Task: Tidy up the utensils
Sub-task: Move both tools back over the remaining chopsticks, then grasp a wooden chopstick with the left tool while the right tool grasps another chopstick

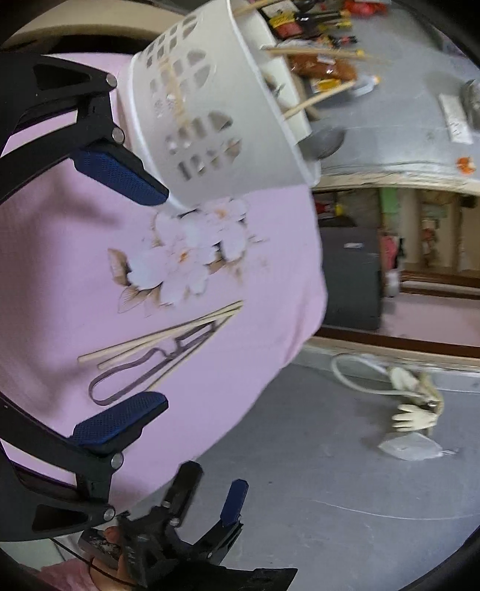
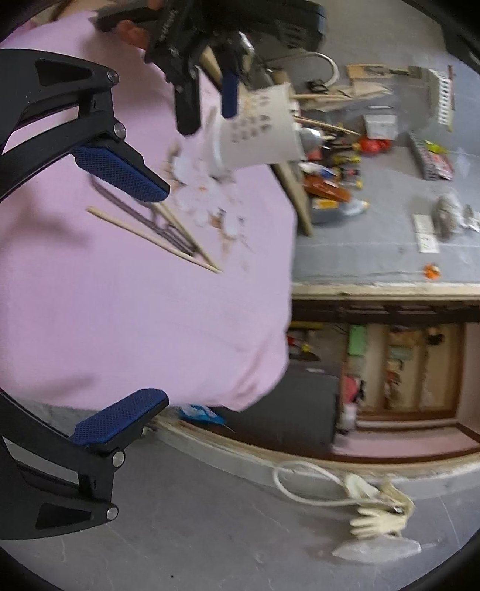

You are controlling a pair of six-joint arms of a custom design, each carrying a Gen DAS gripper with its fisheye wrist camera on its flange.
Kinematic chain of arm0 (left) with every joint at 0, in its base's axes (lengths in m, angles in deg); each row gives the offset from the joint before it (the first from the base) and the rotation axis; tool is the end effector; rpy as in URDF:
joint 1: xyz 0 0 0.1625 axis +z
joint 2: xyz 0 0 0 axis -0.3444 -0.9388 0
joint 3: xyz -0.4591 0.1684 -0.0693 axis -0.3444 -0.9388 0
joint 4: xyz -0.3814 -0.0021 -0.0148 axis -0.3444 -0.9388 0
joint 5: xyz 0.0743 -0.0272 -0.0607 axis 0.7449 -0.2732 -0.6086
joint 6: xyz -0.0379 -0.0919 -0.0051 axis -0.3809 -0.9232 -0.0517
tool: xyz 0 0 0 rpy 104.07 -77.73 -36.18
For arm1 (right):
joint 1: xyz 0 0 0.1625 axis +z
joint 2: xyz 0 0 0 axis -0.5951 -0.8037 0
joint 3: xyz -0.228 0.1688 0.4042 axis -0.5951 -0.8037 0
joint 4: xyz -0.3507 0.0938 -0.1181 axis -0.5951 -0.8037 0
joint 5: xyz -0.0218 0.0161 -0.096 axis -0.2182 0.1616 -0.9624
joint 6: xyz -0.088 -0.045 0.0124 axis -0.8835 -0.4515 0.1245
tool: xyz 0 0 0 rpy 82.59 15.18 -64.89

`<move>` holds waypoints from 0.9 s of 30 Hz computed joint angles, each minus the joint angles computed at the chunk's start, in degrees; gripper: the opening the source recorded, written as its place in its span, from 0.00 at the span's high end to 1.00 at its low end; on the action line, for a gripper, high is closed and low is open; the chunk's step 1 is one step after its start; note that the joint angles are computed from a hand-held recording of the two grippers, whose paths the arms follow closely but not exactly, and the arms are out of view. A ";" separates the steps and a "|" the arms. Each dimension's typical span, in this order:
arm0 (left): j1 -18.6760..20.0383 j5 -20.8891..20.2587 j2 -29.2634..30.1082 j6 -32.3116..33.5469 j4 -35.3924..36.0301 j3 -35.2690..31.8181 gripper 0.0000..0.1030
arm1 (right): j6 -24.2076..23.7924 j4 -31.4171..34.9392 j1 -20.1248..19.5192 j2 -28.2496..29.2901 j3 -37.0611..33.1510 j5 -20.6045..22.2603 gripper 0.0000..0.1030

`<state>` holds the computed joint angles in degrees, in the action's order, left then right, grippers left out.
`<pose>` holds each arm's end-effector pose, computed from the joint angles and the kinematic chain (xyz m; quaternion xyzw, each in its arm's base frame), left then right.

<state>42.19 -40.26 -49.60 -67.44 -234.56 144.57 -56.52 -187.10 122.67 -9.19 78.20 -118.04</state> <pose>-0.3098 -0.3555 0.0710 0.2132 0.8670 -0.3548 0.2773 0.1071 -0.3751 0.2465 0.4183 -0.8280 0.3176 0.1963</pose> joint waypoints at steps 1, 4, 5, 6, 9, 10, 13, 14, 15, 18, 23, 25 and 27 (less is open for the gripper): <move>0.61 -0.90 -0.01 0.32 1.09 -0.73 0.14 | -0.51 1.10 0.13 -0.07 -0.06 -0.69 0.11; 2.59 -3.96 -0.18 1.16 3.78 -2.44 0.30 | -2.23 1.95 0.61 0.80 0.12 -2.82 0.19; 3.48 -5.38 -0.21 1.51 4.38 -3.02 0.35 | -2.55 2.68 0.79 0.96 0.05 -3.32 0.19; 4.18 -6.51 -0.19 1.81 4.66 -3.41 0.39 | -2.84 3.59 0.78 0.93 0.01 -3.54 0.22; 6.42 -10.49 -0.03 2.91 5.44 -4.82 0.47 | -3.45 5.59 1.44 1.37 -0.20 -4.98 0.32; 6.96 -11.62 0.16 3.13 5.28 -4.93 0.49 | -3.89 5.96 1.65 1.68 -0.21 -5.53 0.35; 8.39 -14.30 0.37 3.80 5.52 -5.86 0.60 | -4.93 6.62 2.50 2.82 -0.36 -7.51 0.48; 8.95 -15.05 0.40 4.01 5.78 -6.29 0.65 | -5.10 6.97 2.65 3.04 -0.44 -7.89 0.52; 9.38 -15.46 0.52 4.22 6.13 -6.77 0.69 | -5.27 7.62 2.89 3.30 -0.61 -8.52 0.55; 10.25 -15.93 0.74 4.81 7.53 -8.09 0.78 | -5.79 7.93 3.46 4.63 -1.02 -10.47 0.60; 11.27 -16.61 0.85 4.31 8.72 -9.67 0.94 | -4.48 9.69 4.24 6.12 -2.87 -13.07 0.65; 11.03 -16.64 0.39 2.84 9.14 -9.47 0.96 | -3.24 11.36 4.54 5.88 -3.79 -13.40 0.68; 11.19 -16.54 0.13 1.38 8.78 -9.17 0.96 | -2.11 12.32 4.72 5.55 -4.62 -13.58 0.80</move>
